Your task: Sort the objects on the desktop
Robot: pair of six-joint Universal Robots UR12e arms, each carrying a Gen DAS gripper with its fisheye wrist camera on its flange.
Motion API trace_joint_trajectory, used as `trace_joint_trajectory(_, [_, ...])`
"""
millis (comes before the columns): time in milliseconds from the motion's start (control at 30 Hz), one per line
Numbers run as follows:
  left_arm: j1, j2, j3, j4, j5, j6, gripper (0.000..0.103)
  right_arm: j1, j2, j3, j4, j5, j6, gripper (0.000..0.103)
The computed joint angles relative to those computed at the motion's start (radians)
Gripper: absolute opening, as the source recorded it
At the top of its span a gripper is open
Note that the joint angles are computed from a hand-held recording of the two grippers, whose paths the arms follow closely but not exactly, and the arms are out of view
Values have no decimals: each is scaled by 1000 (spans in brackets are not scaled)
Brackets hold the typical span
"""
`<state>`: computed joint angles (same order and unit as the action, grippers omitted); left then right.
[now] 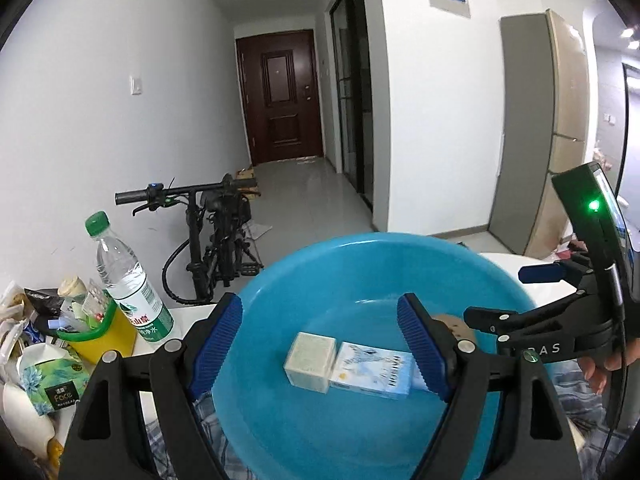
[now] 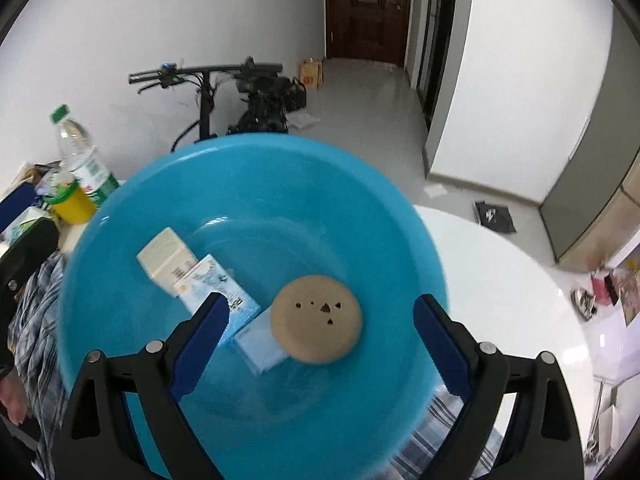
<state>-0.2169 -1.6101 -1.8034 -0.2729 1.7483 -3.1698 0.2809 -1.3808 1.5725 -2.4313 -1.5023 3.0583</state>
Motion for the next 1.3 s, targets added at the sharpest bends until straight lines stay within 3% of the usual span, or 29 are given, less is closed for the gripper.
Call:
trace_joint_trajectory(100, [-6, 26, -21, 37, -19, -20, 89, -3, -44, 55, -115, -6, 10, 93])
trace_joint_trajectory(200, [-18, 53, -47, 86, -23, -27, 89, -5, -85, 109, -240, -4, 30, 101])
trace_joint_trajectory(267, [-35, 65, -58, 125, 16, -23, 91, -6, -107, 138, -315, -7, 49, 103])
trace_joint_trajectory(333, [-48, 73, -67, 166, 48, -20, 103, -6, -125, 161, -379, -3, 54, 103])
trace_joint_trajectory(433, [-73, 80, -80, 237, 127, -43, 103, 3, -146, 192, -474, -28, 32, 103])
trace_joint_trajectory(533, [-75, 96, -96, 277, 125, -53, 103, 18, -168, 232, -574, -75, -7, 103])
trace_joint_trajectory(700, [-83, 130, -122, 290, 128, -78, 103, 12, -216, 283, -642, -51, -6, 103])
trace_joint_trajectory(833, [-79, 180, -154, 253, 62, -168, 103, -1, -258, 320, -665, -9, 6, 103])
trace_joint_trajectory(933, [-105, 196, -167, 256, 97, -148, 103, -8, -286, 338, -658, 22, 15, 103])
trace_joint_trajectory(1100, [-150, 203, -174, 259, 164, -84, 103, -4, -309, 359, -690, 7, 18, 103])
trace_joint_trajectory(1300, [-155, 236, -197, 270, 149, -113, 103, -19, -335, 379, -706, 50, 36, 103])
